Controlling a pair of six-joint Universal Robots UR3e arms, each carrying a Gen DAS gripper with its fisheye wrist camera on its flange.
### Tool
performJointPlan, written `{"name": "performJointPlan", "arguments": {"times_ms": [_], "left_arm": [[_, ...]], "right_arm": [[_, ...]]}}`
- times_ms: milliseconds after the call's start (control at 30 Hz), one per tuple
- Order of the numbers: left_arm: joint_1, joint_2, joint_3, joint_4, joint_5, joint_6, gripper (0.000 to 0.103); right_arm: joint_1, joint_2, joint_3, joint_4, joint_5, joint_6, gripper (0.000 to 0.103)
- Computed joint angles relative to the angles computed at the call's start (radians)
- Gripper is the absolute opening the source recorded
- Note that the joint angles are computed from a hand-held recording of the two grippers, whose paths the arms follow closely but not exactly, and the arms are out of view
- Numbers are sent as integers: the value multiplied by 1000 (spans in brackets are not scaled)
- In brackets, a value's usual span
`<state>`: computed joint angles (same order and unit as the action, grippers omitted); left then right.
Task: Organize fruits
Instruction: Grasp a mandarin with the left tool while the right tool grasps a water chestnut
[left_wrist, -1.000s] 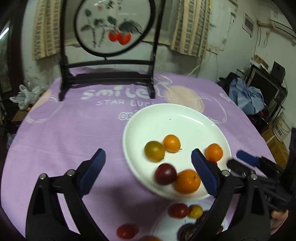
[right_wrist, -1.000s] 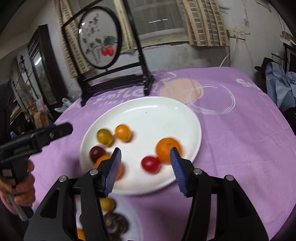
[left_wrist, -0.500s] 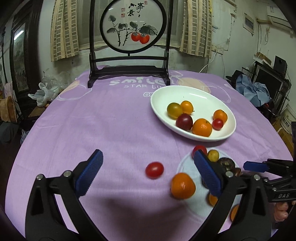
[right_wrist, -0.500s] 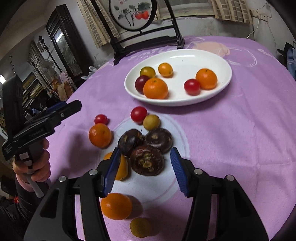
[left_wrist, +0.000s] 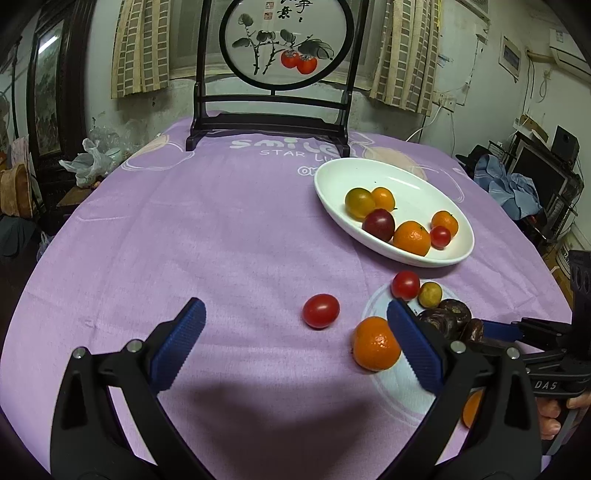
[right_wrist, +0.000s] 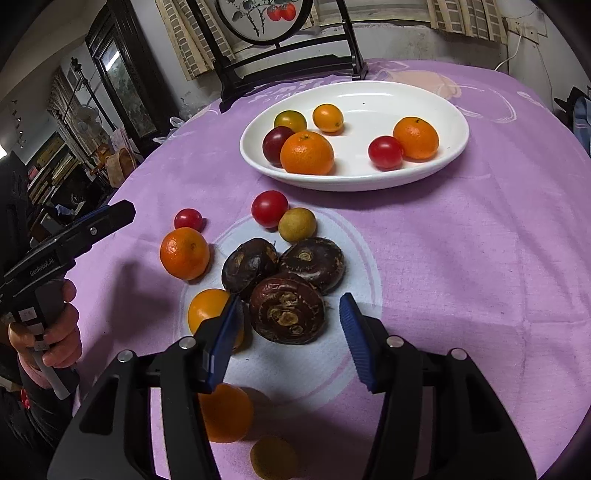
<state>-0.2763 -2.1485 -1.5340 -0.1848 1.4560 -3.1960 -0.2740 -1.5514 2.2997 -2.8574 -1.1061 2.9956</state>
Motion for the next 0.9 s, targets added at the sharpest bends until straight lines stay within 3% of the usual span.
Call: {"name": "performJointPlan", "arguments": {"times_ms": [67, 200, 300, 367, 467, 600, 767, 900], "left_arm": [[1, 0, 0, 1, 0, -1, 100], [8, 2, -3, -8, -13, -3, 100], [24, 5, 2, -50, -82, 13, 100], [41, 6, 10, -106, -176, 45, 98], [40, -4, 37, -188, -251, 107, 82], [21, -31, 80, -267, -251, 143, 65], [10, -53, 101, -279, -254, 145, 62], [-1, -88, 161, -327, -250, 146, 54]], "right_arm": [[1, 9, -3, 6, 3, -6, 43], [-1, 0, 8, -5, 2, -2, 42], [-38, -29, 38, -37, 41, 15, 42], [-60, -55, 60, -54, 52, 22, 42], [-65, -59, 62, -65, 43, 35, 42], [-51, -46, 45, -61, 29, 30, 42], [-35, -48, 46, -80, 7, 28, 42], [-41, -52, 54, -86, 6, 31, 42]]}}
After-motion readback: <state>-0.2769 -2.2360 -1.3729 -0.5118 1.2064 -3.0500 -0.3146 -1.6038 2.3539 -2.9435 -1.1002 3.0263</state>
